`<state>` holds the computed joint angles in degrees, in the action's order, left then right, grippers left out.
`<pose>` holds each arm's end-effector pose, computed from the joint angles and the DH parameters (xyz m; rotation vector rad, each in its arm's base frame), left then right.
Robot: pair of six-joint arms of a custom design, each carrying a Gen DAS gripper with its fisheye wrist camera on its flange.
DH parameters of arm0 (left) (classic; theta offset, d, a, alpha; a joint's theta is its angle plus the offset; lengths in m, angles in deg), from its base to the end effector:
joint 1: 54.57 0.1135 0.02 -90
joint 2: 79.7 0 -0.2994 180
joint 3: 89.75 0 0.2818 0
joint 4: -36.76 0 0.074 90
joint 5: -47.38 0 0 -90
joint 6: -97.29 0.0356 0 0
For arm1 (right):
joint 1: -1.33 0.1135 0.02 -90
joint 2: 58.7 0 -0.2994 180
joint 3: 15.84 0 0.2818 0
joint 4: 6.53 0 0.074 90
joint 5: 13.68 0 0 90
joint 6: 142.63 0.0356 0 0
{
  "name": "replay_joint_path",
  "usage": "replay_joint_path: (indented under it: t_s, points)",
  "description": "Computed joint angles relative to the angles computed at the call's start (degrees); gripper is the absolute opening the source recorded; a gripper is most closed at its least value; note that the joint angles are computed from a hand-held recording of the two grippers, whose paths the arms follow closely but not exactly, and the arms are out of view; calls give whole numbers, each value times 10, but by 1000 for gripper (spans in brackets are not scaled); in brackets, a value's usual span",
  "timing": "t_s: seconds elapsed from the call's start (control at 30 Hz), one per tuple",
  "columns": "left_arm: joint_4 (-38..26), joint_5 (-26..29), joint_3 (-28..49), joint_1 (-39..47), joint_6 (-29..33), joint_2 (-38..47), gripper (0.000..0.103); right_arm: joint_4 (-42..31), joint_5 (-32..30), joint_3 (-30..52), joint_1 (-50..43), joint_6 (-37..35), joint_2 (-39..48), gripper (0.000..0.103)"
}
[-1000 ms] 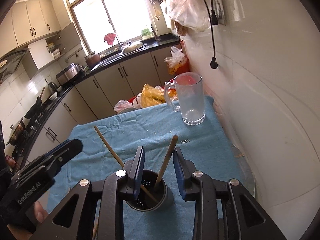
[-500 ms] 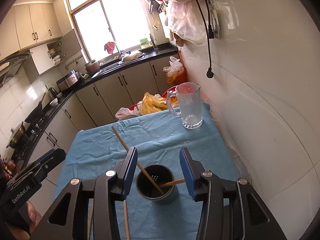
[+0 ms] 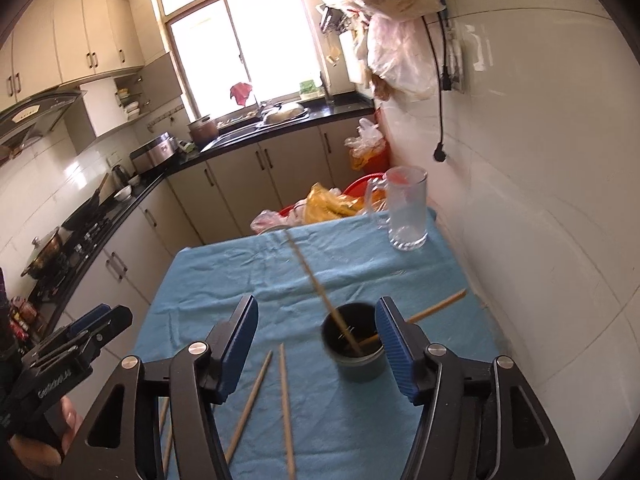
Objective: Organize utensils
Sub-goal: 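Withdraw the right tool from the cup back over the chopsticks, then close the right tool on another wooden chopstick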
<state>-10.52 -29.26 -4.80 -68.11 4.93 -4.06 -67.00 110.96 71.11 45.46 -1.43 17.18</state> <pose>0.2989 -0.0805 0.3823 0.3457 2.2172 -0.4111 0.2228 0.1879 0.3795 0.3951 2.2144 0.1417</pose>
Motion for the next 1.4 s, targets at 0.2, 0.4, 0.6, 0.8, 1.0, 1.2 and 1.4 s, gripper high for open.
replay_joint_path:
  t_s: [0.2,0.4,0.6,0.8,1.0,1.2,1.4]
  points:
    - [-17,17,-76,98,34,-26,62,19,-24,-40,44,46,26,66]
    - [-31,29,-147,172,70,-34,62,91,-90,-103,49,54,86,64]
    - [-26,26,-195,210,110,-34,62,155,-140,-119,34,32,154,53]
    - [-18,12,-212,219,121,-17,62,181,-167,-94,14,2,229,46]
    - [-10,16,-222,223,138,-7,56,182,-183,-60,-2,-15,280,40]
    - [-4,19,-224,227,147,6,53,185,-202,-37,-30,-26,319,29]
    - [14,8,-211,216,141,41,52,170,-195,5,-44,-59,352,19]
